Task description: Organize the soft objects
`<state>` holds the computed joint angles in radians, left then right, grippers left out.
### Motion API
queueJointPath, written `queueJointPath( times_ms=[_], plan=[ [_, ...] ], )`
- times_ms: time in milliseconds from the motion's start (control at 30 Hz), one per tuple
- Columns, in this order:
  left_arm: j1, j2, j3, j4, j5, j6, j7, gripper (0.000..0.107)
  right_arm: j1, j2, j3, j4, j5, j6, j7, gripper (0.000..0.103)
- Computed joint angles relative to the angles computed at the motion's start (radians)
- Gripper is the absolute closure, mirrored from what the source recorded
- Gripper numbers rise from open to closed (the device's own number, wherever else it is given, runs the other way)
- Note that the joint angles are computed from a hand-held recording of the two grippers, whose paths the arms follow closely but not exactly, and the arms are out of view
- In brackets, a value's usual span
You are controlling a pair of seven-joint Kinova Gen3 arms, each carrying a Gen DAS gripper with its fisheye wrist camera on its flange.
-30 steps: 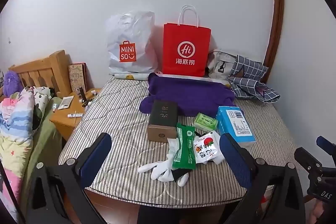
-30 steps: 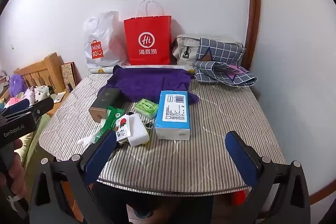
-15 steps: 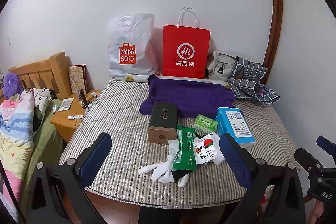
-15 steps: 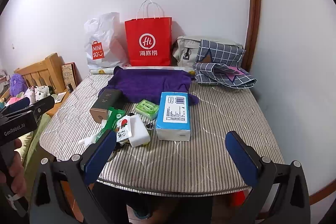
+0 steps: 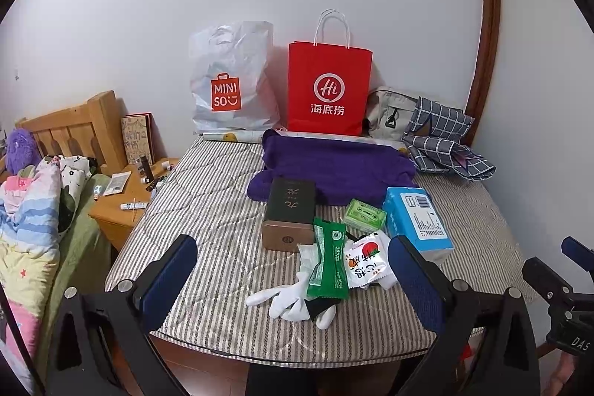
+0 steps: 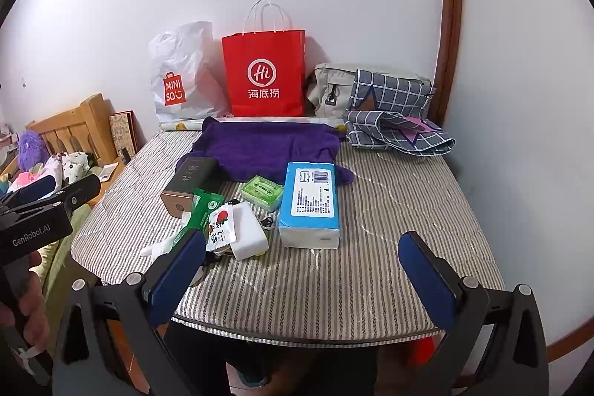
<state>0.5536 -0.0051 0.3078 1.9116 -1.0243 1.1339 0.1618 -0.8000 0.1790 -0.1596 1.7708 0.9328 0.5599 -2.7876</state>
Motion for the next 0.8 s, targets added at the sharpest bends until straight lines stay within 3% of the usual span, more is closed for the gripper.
queueJointPath(
  times_ms=[800],
  plan=[
    [-0.005,-0.010,0.007,0.016,0.002,-0.004,-0.003,0.004,-0.002,-0.007,-0.004,0.011,0.018,-0.012,-0.025,0.001]
  ],
)
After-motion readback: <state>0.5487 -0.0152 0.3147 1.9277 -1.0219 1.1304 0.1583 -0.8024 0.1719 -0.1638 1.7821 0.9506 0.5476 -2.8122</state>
